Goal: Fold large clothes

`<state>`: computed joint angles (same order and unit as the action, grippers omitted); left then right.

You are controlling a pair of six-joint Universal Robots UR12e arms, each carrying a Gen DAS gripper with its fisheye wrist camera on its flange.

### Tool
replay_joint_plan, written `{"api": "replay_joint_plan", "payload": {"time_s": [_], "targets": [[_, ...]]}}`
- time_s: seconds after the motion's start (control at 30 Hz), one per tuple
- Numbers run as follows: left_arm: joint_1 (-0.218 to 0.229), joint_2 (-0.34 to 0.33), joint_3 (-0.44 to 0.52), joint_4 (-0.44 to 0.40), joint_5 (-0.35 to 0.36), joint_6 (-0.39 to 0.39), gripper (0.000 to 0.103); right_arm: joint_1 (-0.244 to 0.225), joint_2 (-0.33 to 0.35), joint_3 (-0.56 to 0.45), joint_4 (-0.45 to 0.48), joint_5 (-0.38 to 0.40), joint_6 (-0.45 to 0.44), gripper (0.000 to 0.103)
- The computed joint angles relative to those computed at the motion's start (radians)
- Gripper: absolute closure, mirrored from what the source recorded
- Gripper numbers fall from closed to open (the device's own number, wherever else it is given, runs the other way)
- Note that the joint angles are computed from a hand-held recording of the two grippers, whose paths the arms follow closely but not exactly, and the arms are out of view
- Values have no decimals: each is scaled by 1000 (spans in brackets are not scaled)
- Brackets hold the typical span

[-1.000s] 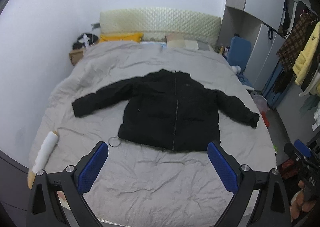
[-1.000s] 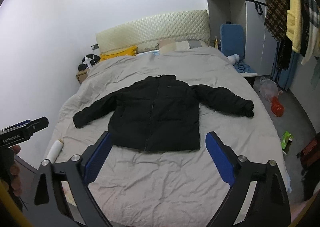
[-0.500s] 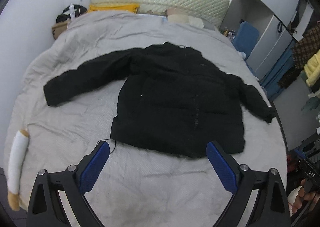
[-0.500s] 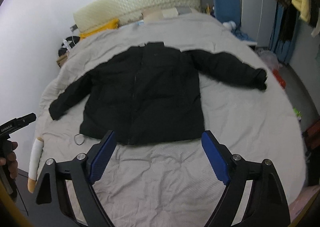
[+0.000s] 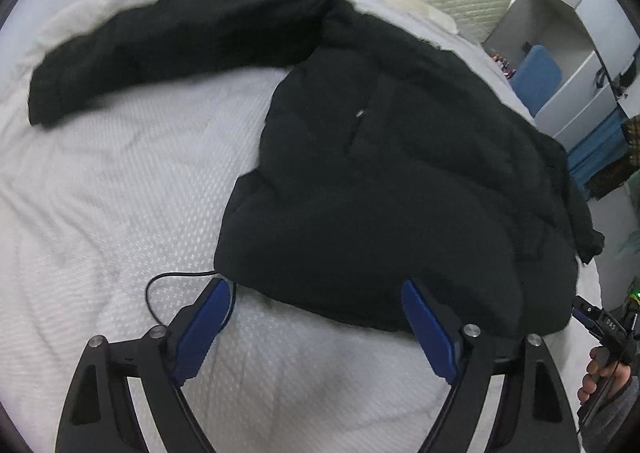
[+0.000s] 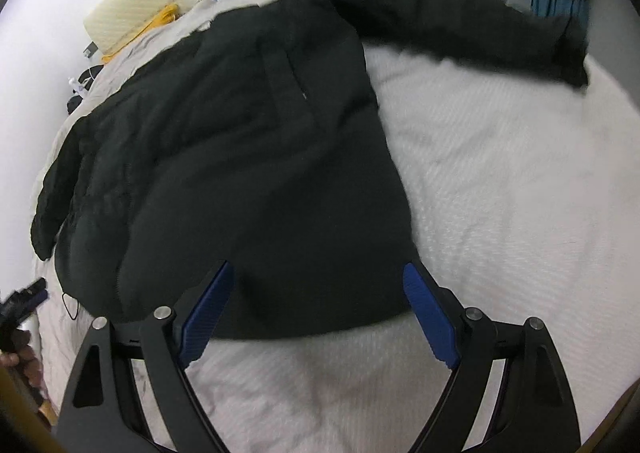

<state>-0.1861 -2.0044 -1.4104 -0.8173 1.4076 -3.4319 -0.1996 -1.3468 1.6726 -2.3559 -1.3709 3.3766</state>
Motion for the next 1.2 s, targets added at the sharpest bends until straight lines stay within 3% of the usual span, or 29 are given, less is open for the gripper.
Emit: {"api": "replay_joint_plan", "payload": {"time_s": [0.37,0.6,0.67,0.73,0.77,0.8,0.83,0.9,1.0,1.07,1.2], "targets": [[6,-50,33,23,21,42,17,-12,46,-10,-43,51,-30,16],[1,-106,95,-25,18,79,16,-5,78,-50,20,37,-118,9],[-1,-107,95,-19,15,76,19,-5,81,-53,26,42,-131,9],[1,-105,93,-19,-8,57,34,-8,82,-56,36,52,-139,11],[1,-102,91,-20,-17,51,39,-6,86,-63,42,57,-147,19],[0,-101,90,-22,-17,48,50,-4,88,-69,46,60,-158,35],[-2,-98,89,-27,-14,46,60,-5,86,-71,54,69,-177,43],[-6,-90,86,-36,-10,45,73,2,83,-79,83,58,-209,68],[-13,-74,82,-54,5,43,82,7,74,-84,96,37,-231,93],[-15,-54,72,-58,3,36,83,11,67,-92,106,24,-243,99],[-7,18,10,-29,-36,3,84,7,35,-91,129,27,-257,101]]}}
